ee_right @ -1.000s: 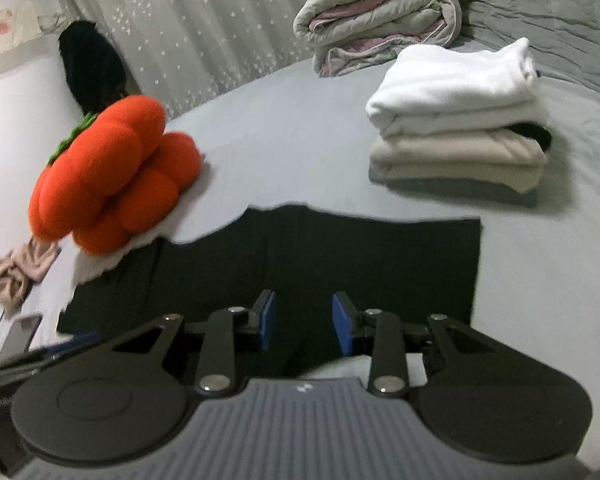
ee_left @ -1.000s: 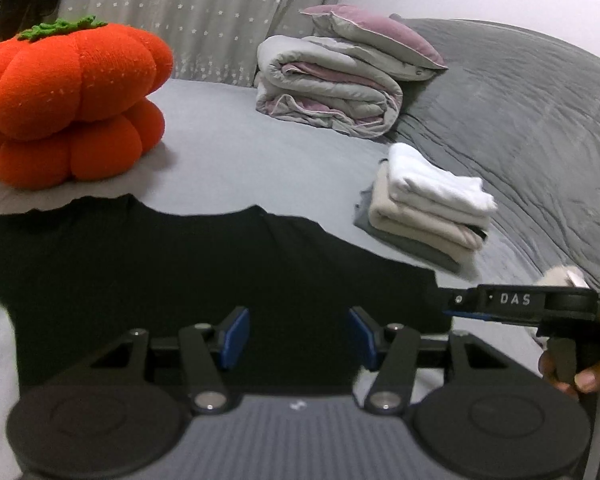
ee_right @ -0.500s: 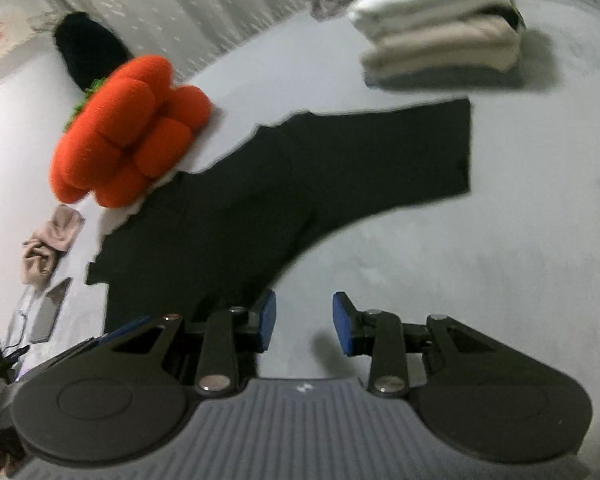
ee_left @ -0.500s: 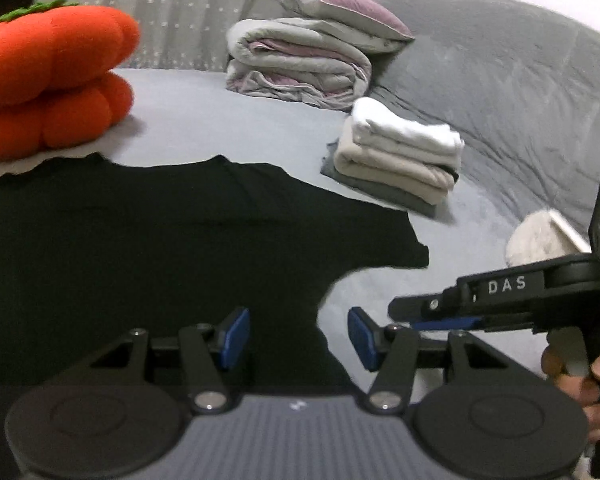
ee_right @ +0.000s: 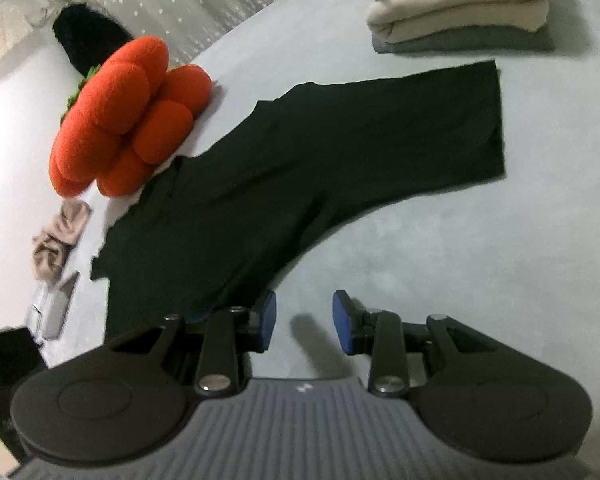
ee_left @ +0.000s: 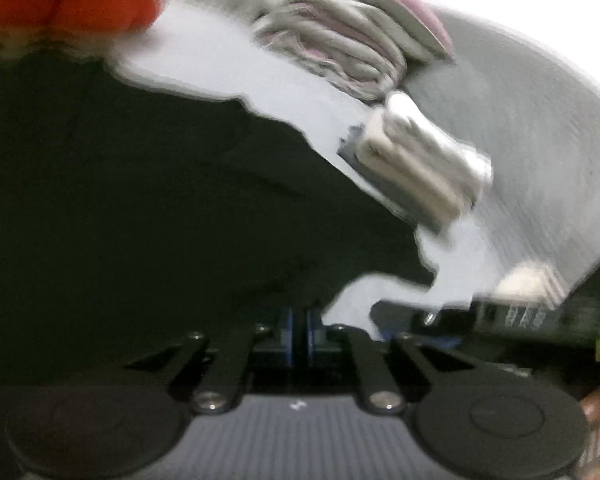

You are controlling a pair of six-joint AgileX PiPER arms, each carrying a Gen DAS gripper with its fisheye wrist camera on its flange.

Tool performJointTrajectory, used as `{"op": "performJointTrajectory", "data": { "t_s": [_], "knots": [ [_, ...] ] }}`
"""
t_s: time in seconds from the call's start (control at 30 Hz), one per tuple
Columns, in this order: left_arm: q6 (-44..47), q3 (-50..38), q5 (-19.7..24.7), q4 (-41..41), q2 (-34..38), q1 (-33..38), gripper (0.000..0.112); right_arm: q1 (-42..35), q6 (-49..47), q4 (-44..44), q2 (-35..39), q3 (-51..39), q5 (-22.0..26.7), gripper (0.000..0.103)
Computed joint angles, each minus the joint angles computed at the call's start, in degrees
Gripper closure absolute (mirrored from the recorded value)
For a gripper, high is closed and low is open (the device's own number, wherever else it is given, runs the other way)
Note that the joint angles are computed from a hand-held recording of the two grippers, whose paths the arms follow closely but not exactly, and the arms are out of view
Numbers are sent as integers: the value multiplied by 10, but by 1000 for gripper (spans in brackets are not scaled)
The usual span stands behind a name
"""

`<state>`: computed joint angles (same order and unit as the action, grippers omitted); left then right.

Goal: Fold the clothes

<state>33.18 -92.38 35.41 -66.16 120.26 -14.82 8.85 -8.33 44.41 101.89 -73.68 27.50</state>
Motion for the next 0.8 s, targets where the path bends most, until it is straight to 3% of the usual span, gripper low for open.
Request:
{"op": "performJointTrajectory", "data": {
  "t_s": [0.07,0.17,0.27,0.4,0.53,0.57,0.6,0.67,0.8],
  "knots": [
    [-17,-4,67,-97,30,38,107,-10,-48,63,6,3,2,66],
    [-14,10,120,-192,53,66,107,-21,-121,159,17,8,7,66],
    [-7,22,145,-240,58,74,107,-25,-168,235,28,14,1,66],
    [-11,19,157,-245,60,73,107,-24,-232,335,45,17,-20,68],
    [-20,14,159,-235,63,72,107,-24,-340,494,62,31,-28,71],
    [-22,12,160,-233,64,72,107,-22,-351,509,64,32,-32,76],
    [-24,10,160,-230,65,72,107,-19,-354,511,64,32,-38,86],
    [-32,1,155,-222,68,68,107,-12,-327,473,61,28,-57,99],
    [-39,-10,143,-194,66,60,107,-2,-274,395,44,26,-89,99]
  ]
}}
